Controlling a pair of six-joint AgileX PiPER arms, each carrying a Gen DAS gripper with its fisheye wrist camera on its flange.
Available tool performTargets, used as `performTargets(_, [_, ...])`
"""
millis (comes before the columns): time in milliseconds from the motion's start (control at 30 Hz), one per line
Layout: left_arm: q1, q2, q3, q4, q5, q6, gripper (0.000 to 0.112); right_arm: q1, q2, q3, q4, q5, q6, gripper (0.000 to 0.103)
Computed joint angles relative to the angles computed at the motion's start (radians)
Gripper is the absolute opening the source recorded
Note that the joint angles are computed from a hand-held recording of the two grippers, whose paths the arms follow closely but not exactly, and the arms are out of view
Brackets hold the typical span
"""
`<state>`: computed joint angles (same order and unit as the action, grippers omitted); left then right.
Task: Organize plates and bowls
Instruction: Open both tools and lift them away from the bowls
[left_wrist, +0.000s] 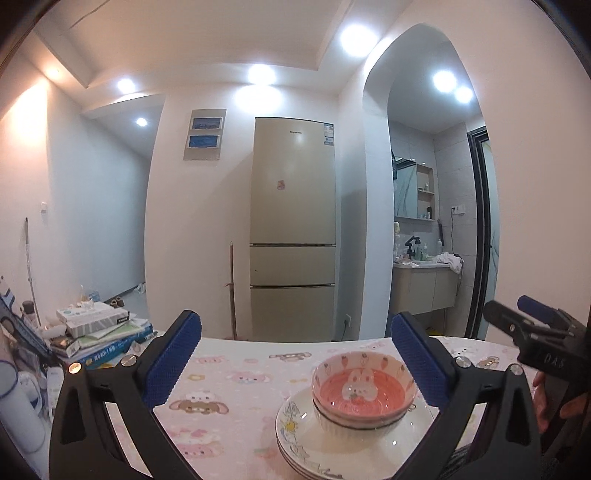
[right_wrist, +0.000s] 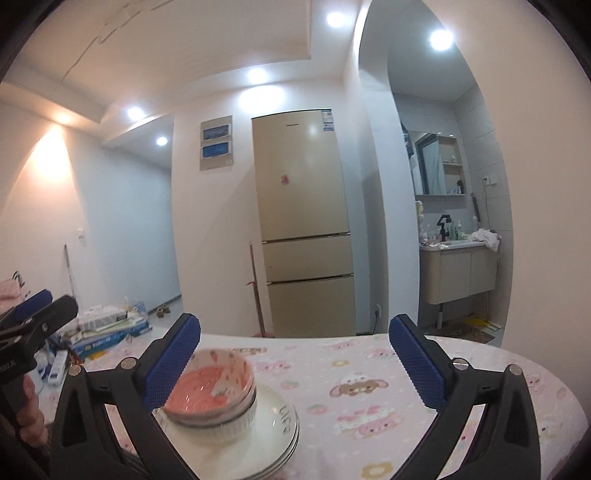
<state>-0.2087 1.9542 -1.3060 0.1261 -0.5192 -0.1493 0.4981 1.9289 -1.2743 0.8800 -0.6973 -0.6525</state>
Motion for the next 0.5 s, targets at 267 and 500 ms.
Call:
performTargets(267, [-0.009, -0.018, 0.161, -0.072, -0.149, 0.072, 0.103, 0.075, 0.049, 0.037, -0.012, -0.121, -0.022, 0.103])
performTargets(500, [0.004, 0.001, 0.151, -0.098, -0.105, 0.049, 0.103, 0.075, 0.068, 0.037, 0.013, -0.122, -0.043, 0.103])
